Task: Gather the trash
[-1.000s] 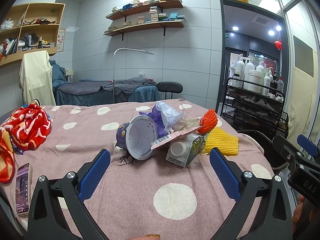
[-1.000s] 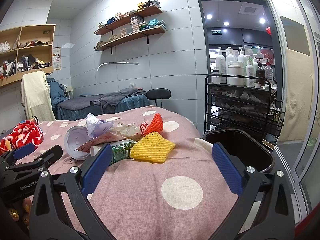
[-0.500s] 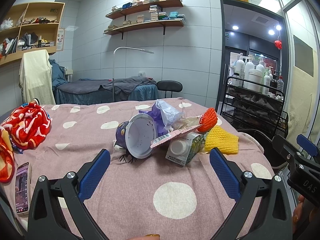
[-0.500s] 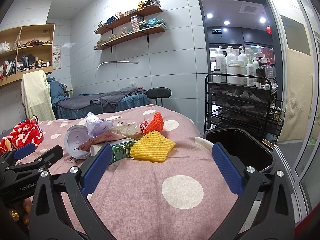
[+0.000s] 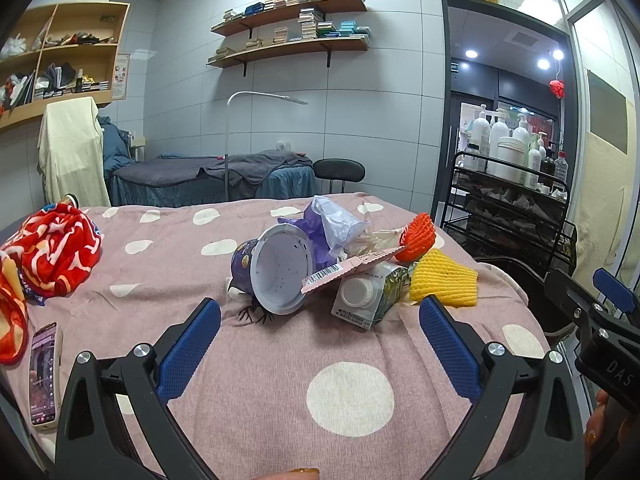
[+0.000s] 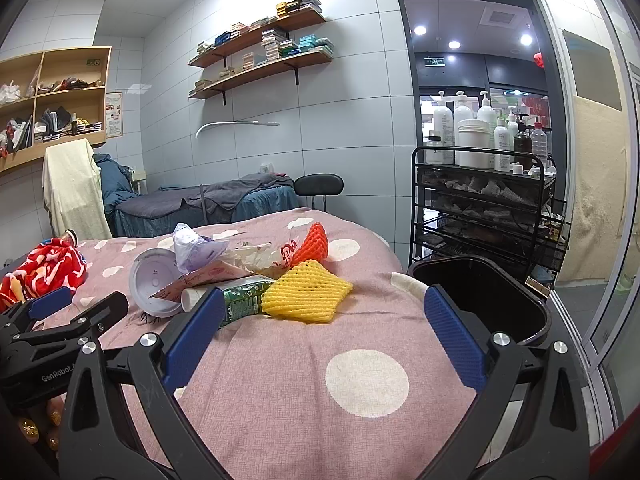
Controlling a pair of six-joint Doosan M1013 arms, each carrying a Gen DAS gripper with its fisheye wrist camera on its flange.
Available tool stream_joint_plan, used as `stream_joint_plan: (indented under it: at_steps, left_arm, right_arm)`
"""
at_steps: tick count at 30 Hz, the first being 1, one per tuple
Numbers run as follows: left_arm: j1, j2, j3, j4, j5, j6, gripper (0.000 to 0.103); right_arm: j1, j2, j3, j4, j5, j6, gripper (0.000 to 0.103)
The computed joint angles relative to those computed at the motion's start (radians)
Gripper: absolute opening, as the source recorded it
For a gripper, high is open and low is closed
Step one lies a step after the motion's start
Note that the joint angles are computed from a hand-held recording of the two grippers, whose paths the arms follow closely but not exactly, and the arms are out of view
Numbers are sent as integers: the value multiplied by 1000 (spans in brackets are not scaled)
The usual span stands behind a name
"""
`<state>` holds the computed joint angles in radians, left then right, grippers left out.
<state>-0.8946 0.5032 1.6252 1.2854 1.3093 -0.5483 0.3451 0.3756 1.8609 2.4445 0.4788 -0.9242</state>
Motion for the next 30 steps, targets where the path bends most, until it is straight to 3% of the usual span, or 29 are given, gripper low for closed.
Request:
stream_joint_plan:
  at_steps: [12,16,18,23,25,30]
  left_arm:
    - [0,0,0,-1,-2,2,98]
    - [10,-15,20,-14,-67,-2,98]
    - [19,-25,32,-43,-112,0,98]
    - [37,-41,50,-105,-172,37,98]
    - [43,-49,60,-122,-186,43,98]
    - [67,-59,69,-170,-192,97,98]
  right_arm:
    - [3,2,-1,-12,-5,9,99]
    - [6,6,-18,-80,-37,71,99]
    - [10,12,-34,-152,-72,132,99]
    - [10,36,-89,-486,-143,465,99]
    - [7,46,-111,-652,-140,627,99]
    - [8,61,-151,-875,-108,830,99]
